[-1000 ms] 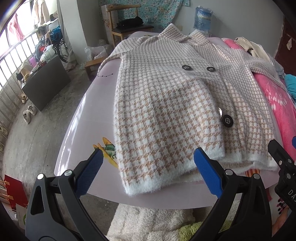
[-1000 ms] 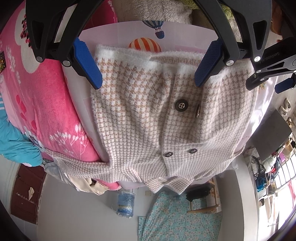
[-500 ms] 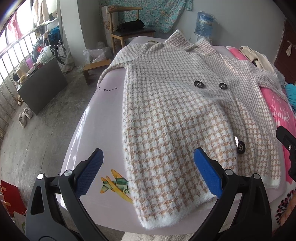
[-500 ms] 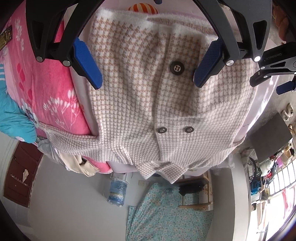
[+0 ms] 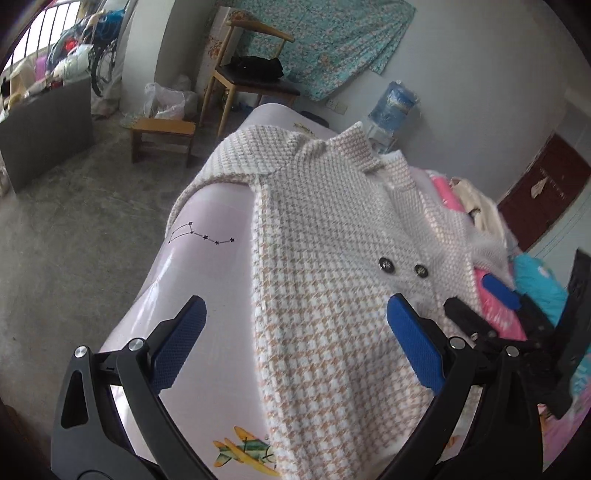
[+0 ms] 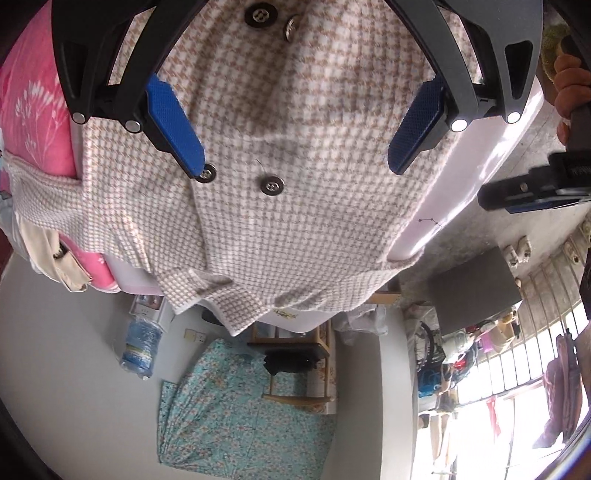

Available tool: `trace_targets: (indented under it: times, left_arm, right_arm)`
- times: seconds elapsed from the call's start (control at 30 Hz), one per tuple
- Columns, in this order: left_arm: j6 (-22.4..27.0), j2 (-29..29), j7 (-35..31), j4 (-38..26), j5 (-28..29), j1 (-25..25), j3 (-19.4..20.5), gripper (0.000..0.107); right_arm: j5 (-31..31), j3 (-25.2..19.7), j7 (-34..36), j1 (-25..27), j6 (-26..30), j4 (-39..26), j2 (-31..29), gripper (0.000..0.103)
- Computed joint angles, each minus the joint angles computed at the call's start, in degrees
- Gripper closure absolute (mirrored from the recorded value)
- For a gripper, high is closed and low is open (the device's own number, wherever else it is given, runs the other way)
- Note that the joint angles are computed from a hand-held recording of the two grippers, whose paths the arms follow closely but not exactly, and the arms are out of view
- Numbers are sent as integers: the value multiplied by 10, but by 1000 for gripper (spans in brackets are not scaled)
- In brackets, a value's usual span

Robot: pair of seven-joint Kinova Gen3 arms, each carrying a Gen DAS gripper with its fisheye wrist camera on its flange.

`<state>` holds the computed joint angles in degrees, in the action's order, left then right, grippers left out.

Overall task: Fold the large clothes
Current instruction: 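Grasp the coat sleeve with the left tool and lift it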

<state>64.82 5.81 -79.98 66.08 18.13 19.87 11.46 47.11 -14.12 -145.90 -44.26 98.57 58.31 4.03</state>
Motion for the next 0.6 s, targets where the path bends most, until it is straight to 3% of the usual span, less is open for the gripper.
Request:
trace_targets:
  times: [0.1, 0.17, 0.23, 0.37, 0.47, 0.6]
  left_arm:
    - [-13, 15, 22, -17, 5, 19, -51, 13]
    - [-6, 38, 49, -45, -19, 12, -54, 13]
    - [20, 75, 73, -80, -6, -34, -30, 13]
    - [83, 176, 132, -145, 84, -140, 26, 13]
    - [84, 256, 168, -151, 154, -211, 89, 13]
    - [62, 337, 203, -116, 247, -247, 120, 13]
  right_arm:
    - [-44, 12, 20, 29, -56, 11, -1, 6]
    - [-77, 19, 37, 47, -89, 15, 1, 6]
    - [-107, 24, 54, 63, -114, 19, 5, 6]
    - [-139, 33, 76, 77, -141, 20, 19, 7]
    - [-148, 39, 88, 77, -143, 14, 30, 7]
    - [-163, 52, 102, 77, -129, -2, 49, 7]
